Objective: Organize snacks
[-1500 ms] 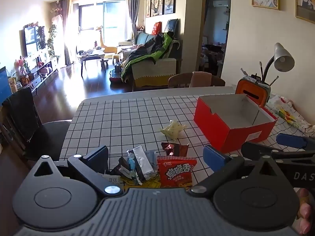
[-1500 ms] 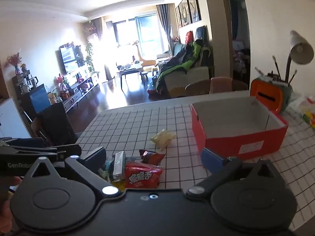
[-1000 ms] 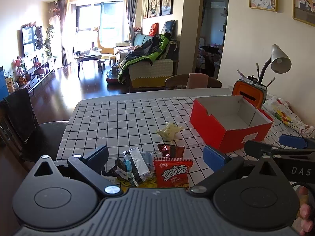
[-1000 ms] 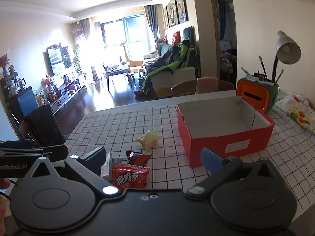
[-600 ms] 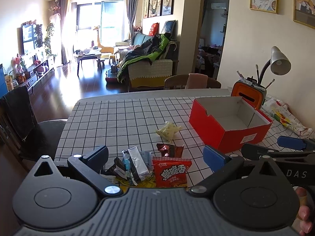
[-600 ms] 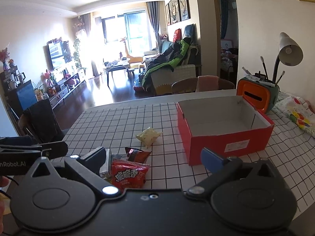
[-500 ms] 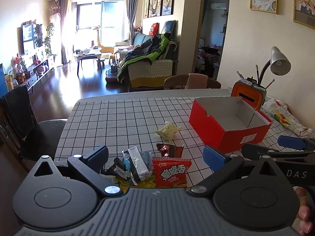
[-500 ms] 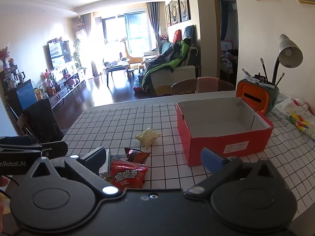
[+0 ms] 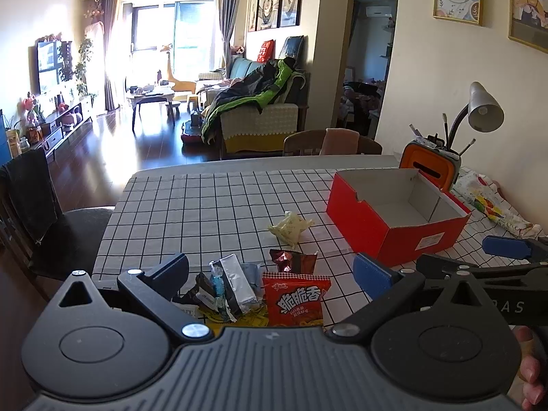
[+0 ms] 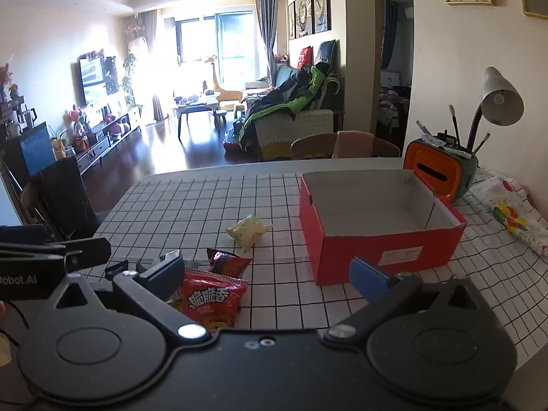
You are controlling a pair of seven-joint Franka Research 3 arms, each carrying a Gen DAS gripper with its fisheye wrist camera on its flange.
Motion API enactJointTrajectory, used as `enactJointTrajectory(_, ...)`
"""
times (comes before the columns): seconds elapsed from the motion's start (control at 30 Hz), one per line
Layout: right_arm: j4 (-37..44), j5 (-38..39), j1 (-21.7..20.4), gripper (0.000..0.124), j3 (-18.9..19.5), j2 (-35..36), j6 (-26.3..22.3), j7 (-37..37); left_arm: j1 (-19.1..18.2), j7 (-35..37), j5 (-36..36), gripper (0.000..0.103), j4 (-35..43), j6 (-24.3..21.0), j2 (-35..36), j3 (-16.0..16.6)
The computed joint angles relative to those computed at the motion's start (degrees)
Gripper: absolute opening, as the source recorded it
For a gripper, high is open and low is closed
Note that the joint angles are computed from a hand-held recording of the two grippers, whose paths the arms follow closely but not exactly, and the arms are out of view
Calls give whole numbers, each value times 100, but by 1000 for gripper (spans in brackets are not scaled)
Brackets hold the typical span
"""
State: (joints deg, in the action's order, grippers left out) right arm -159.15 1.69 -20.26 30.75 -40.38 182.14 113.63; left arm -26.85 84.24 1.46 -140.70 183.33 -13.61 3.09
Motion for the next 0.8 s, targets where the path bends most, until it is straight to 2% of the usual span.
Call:
enactJointTrajectory(0.07,60,-51,33,101,-61,117,-10,-90,21,-9,-10,103,42,-16,63,-17)
enactJointTrajectory(0.2,217,-187,172,99,-257,387,-194,-317,346,-142,75,103,176,-116,218,-286)
enactJointTrajectory(0.3,381,-275,263,100,-413,790,-50,-494,868,-412,332,103,332,-275,369,-718)
enactJointTrajectory(0.33,453,-282,345,100,-508,938,-50,-588,1161,-637,534,103,394,-357,415,-946)
enactJointTrajectory(0.4,580,-255,512,100,-697,1288,84,-736,1431,-912,725,103,510,-535,515,-1111)
enactJointTrajectory(0.47,746,-169,900,100,-1075,1600,-84,-988,1667,-1254,955,103,645,-755,631,-1254)
enactJointTrajectory(0.5,824,-139,1071,99,-1234,1815,3,-1096,1671,-1309,902,103,734,-906,709,-1233)
enactJointTrajectory(0.57,1019,-61,1405,99,-1558,2045,-402,-1312,1608,-1213,529,103,882,-1170,855,-1135)
enactJointTrajectory(0.6,1095,-105,1450,99,-1608,2180,-422,-1355,1658,-1283,537,103,925,-1231,908,-1150)
enactJointTrajectory(0.67,1261,-143,1611,98,-1771,2455,-467,-1449,1843,-1751,951,103,1046,-1365,1041,-1235)
enactJointTrajectory(0.7,1354,-22,1889,98,-2023,2595,-558,-1629,1897,-1871,1089,103,1058,-1373,1082,-1239)
enactJointTrajectory(0.8,1597,104,2244,97,-2337,2887,-830,-1843,2020,-2260,1637,103,1187,-1464,1264,-1248)
